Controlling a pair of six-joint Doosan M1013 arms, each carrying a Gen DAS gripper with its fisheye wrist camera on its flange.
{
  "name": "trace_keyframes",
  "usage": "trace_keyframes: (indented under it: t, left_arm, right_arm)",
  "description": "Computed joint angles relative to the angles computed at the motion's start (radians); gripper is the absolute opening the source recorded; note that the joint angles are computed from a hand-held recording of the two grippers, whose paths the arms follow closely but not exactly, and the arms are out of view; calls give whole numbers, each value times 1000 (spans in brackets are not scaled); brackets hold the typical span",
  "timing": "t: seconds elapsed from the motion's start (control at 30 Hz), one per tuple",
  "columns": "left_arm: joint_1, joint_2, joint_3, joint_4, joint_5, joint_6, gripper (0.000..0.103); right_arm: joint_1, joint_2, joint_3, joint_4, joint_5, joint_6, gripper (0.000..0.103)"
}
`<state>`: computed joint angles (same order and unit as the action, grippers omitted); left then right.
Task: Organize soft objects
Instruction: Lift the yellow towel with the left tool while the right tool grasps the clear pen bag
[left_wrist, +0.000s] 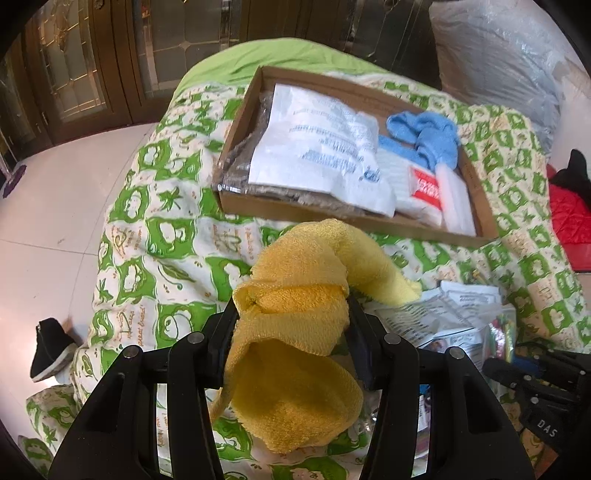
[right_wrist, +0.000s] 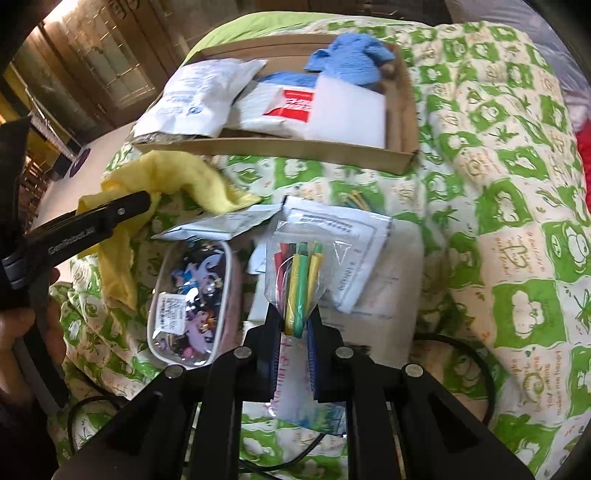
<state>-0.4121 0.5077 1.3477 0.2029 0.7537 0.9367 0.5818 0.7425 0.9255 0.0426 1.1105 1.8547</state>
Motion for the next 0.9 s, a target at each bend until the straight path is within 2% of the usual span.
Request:
trace_keyframes:
  t: [0.3, 0.4, 0.57, 0.67, 0.9]
  left_arm:
    - [-7, -24, 25, 54, -60, -36, 49]
    - [-4, -35, 35, 28, -85, -28, 49]
    - [-10, -64, 58, 92, -129, -81, 49]
    - [-8, -68, 54, 79, -124, -83, 49]
    - [-18, -83, 40, 147, -105, -130, 49]
  right_arm:
    - [-3, -10, 19, 29, -24, -23, 11]
    - [-6, -16, 26, 37, -38, -27, 11]
    - [-12, -37, 43, 31, -73, -32, 11]
    - [-18, -47, 55, 40, -90, -34, 11]
    - [-24, -54, 64, 75, -101, -55, 11]
